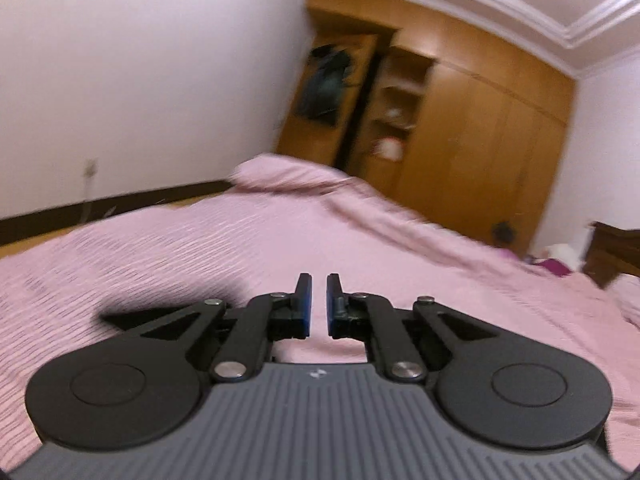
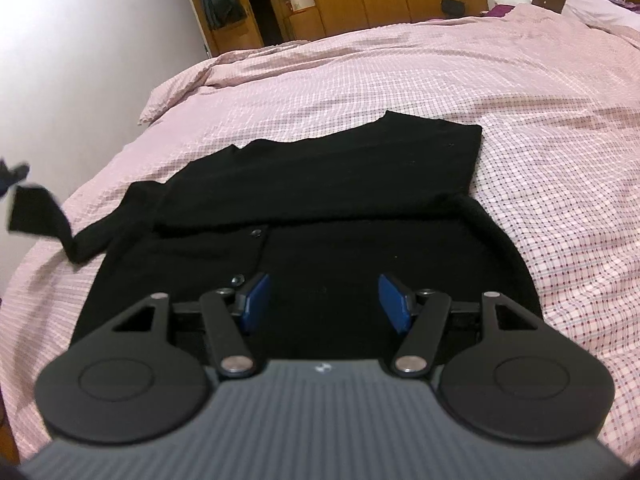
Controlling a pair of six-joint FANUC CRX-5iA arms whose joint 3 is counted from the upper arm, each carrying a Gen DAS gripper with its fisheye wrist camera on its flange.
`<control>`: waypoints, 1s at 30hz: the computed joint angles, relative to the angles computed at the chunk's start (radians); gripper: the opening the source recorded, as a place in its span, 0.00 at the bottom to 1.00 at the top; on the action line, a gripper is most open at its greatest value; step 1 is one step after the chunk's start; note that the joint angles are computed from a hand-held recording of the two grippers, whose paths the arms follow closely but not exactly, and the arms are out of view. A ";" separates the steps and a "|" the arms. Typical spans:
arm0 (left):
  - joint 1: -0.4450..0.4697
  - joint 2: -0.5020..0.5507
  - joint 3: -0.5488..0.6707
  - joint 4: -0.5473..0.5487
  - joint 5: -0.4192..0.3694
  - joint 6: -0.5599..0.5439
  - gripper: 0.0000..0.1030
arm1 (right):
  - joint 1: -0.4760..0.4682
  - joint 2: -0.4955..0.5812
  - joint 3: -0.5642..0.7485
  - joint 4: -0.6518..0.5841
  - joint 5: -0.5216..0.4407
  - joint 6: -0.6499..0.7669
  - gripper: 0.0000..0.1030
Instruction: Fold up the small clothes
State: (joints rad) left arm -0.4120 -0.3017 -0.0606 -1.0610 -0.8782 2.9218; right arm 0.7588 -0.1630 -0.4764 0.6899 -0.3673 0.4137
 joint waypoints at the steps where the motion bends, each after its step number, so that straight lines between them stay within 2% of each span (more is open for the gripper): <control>1: -0.013 0.015 0.021 -0.005 0.022 -0.013 0.08 | -0.003 -0.002 -0.004 0.001 0.003 -0.005 0.60; 4: -0.047 0.077 0.094 0.007 0.048 -0.069 0.08 | -0.008 -0.009 -0.011 0.002 0.010 -0.016 0.60; 8: -0.079 0.162 0.186 0.067 -0.042 -0.127 0.09 | -0.016 -0.023 -0.026 0.000 0.026 -0.018 0.60; 12: -0.078 0.198 0.203 0.152 -0.130 -0.107 0.13 | -0.023 -0.030 -0.040 0.006 0.032 -0.021 0.60; 13: -0.061 0.189 0.182 0.183 -0.128 -0.087 0.18 | -0.025 -0.030 -0.044 0.016 0.034 -0.033 0.60; 14: -0.050 0.181 0.162 0.214 -0.131 -0.054 0.36 | -0.027 -0.028 -0.047 0.023 0.036 -0.043 0.60; 15: -0.034 0.166 0.130 0.240 -0.124 -0.017 0.62 | -0.029 -0.026 -0.047 0.022 0.036 -0.049 0.60; 17: -0.028 0.142 0.076 0.246 -0.134 0.100 0.78 | -0.031 -0.019 -0.041 -0.003 0.033 -0.041 0.60; 18: -0.042 0.137 0.058 0.237 -0.150 0.160 0.79 | -0.031 -0.017 -0.038 -0.019 0.032 -0.032 0.60; 23: -0.030 0.097 -0.046 0.297 -0.115 0.267 0.80 | -0.029 -0.010 -0.033 -0.044 0.030 -0.018 0.60; 26: -0.064 0.102 -0.083 0.238 -0.118 0.438 0.82 | -0.028 -0.005 -0.023 -0.076 0.026 0.007 0.60; 28: -0.073 0.107 -0.100 0.220 -0.116 0.502 0.82 | -0.027 -0.005 -0.020 -0.090 0.023 0.023 0.60; 30: -0.092 0.128 -0.089 0.157 -0.156 0.555 0.82 | -0.029 -0.006 -0.022 -0.088 0.023 0.023 0.60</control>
